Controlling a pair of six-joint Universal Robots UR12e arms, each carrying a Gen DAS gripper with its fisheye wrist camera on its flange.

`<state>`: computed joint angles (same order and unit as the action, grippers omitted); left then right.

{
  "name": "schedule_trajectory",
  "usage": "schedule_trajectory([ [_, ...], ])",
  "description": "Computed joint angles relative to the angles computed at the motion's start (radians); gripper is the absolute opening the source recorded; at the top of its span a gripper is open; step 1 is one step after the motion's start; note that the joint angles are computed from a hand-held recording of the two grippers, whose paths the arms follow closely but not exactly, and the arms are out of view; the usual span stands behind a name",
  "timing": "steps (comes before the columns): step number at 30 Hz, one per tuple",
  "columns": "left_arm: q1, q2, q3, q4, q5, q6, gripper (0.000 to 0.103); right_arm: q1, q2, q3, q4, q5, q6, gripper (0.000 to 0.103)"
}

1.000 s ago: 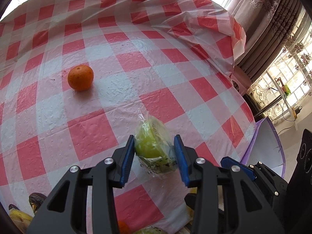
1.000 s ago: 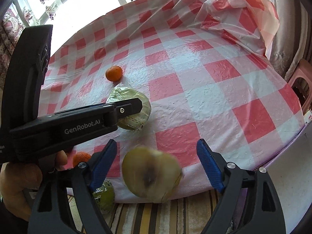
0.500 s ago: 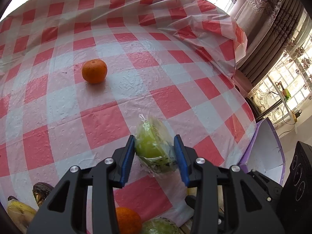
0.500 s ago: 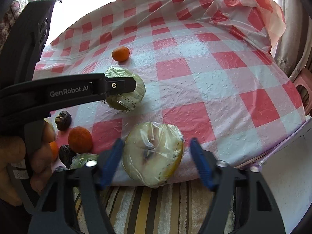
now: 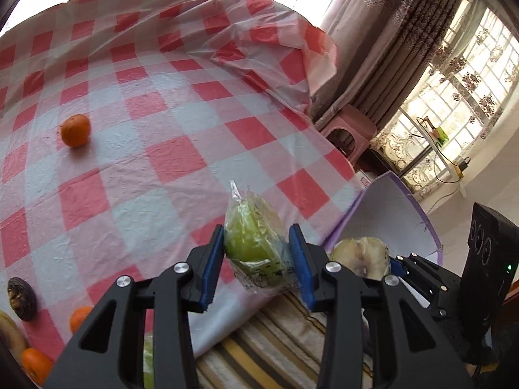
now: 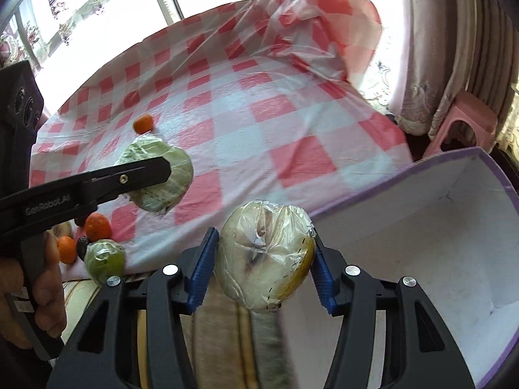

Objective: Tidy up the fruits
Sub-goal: 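Carry the cabbage in the left gripper while the right gripper carries the half apple to the white box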

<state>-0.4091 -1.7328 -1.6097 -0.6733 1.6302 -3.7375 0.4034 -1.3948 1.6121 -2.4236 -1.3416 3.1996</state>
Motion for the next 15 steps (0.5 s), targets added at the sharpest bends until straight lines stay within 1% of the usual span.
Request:
schedule_trajectory([
  [5,-0.052,-0.077,0.074,-0.009,-0.091,0.046,0.040,-0.056,-0.037,0.061,0.013,-0.091,0.026,0.054],
  [10,-0.099,-0.160,0.154,-0.066,-0.156,0.108,0.040,-0.090,-0.050,0.101,0.029,-0.175,0.046,0.054],
  [12,-0.111,-0.189,0.179,-0.094,-0.182,0.123,0.040,-0.108,-0.053,0.107,0.039,-0.145,0.066,0.054],
  [13,-0.116,-0.202,0.190,-0.108,-0.194,0.130,0.040,-0.106,-0.053,0.107,0.036,-0.162,0.063,0.054],
  [14,-0.123,-0.215,0.204,-0.133,-0.184,0.133,0.040,-0.100,-0.055,0.109,0.024,-0.195,0.051,0.054],
  [15,-0.130,-0.223,0.213,-0.145,-0.159,0.139,0.040,-0.096,-0.055,0.111,0.013,-0.228,0.045,0.054],
])
